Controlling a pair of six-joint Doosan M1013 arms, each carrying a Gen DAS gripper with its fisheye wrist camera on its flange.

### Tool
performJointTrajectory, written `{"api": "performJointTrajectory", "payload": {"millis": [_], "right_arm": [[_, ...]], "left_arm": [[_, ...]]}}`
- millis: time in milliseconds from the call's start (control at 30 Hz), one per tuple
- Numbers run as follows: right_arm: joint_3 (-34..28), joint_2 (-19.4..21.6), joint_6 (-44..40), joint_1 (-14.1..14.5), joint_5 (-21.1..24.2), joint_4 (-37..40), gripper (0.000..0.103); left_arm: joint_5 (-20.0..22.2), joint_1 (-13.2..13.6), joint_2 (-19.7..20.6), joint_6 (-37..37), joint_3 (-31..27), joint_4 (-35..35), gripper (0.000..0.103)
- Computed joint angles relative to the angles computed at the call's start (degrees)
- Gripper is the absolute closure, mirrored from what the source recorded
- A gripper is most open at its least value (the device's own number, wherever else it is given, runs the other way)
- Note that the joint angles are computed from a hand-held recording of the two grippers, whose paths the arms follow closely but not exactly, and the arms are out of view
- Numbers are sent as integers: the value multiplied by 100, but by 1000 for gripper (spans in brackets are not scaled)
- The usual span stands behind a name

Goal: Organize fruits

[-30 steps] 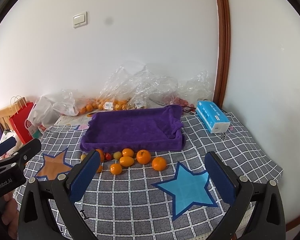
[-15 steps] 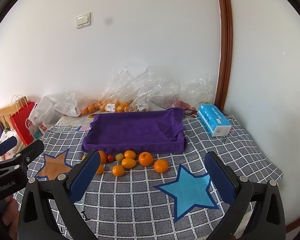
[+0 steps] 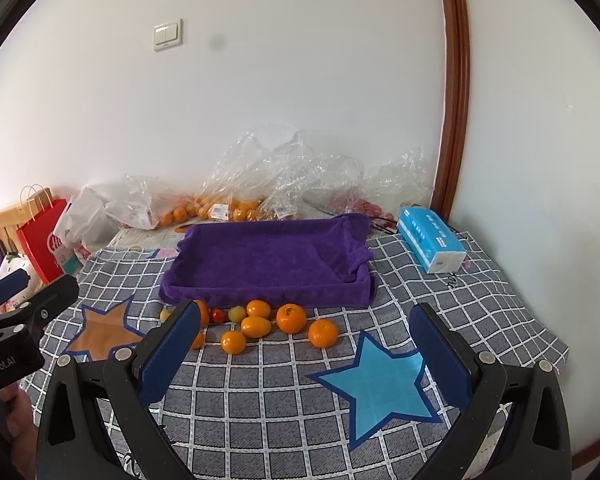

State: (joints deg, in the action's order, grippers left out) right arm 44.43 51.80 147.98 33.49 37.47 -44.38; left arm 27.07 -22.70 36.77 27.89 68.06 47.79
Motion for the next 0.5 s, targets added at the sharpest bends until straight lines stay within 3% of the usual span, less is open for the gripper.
{"api": "performJointTrajectory", "payload": {"millis": [100,200,267,500], "right_arm": [[-145,112,-90,4,33,-29,0],[-409,282,-574,-37,97,427,0],[-542,381,-645,-52,147,495,0],[-1500,950,-1513,-118,861,1091,2]], "left_arm": [[16,46,66,225,-63,-281,0],[5,116,160,726,-180,-700,1],[80,142,240,686,-269,-607,1],[107,332,491,1163,-484,-1284,1]]}}
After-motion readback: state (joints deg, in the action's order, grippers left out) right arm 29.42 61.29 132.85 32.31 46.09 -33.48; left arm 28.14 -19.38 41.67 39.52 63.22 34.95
